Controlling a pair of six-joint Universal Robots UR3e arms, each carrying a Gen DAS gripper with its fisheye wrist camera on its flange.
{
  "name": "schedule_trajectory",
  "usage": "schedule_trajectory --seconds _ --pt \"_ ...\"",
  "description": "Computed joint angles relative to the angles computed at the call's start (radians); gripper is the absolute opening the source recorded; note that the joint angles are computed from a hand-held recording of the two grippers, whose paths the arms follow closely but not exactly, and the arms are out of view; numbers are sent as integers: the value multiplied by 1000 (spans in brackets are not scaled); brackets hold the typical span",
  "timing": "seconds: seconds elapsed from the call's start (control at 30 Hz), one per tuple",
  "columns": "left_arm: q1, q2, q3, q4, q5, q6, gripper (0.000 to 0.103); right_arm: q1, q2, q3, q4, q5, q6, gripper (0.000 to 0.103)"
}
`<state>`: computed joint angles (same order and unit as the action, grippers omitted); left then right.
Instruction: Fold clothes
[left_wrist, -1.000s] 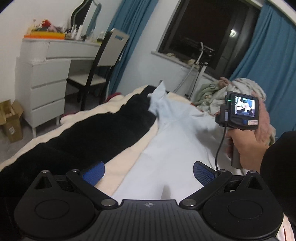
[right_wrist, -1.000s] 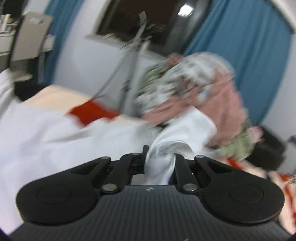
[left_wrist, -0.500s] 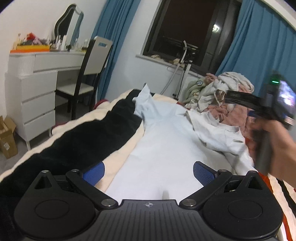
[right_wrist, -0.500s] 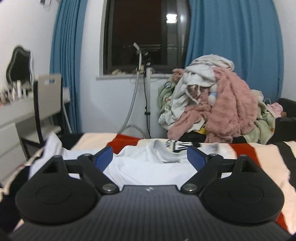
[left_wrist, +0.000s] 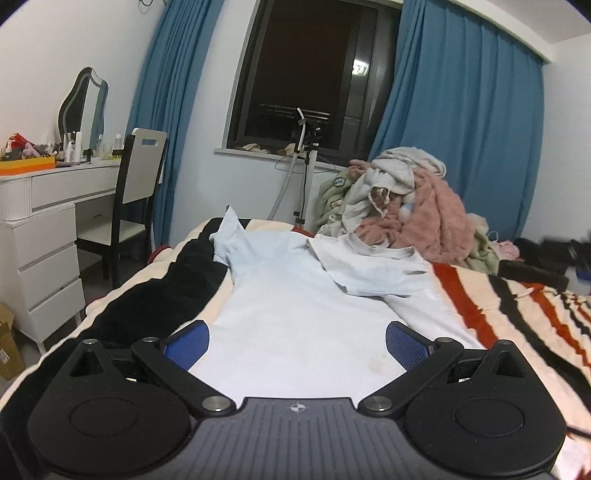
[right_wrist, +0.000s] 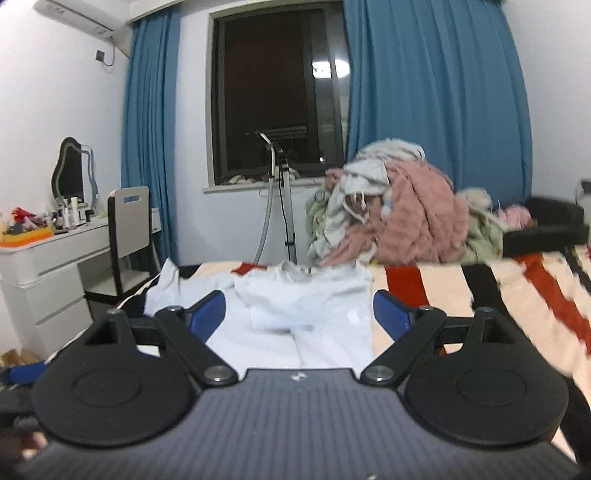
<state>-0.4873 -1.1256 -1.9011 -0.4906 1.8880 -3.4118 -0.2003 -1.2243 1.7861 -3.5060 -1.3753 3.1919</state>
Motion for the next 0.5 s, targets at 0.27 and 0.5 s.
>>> schedule_trajectory --seconds 0.27,0.5 --pt "-231 -67 72 -68 193 -13 102 -80 -195 391 -184 77 29 88" --pt "-262 -129 103 -78 188 11 102 -120 -222 433 -213 86 29 88"
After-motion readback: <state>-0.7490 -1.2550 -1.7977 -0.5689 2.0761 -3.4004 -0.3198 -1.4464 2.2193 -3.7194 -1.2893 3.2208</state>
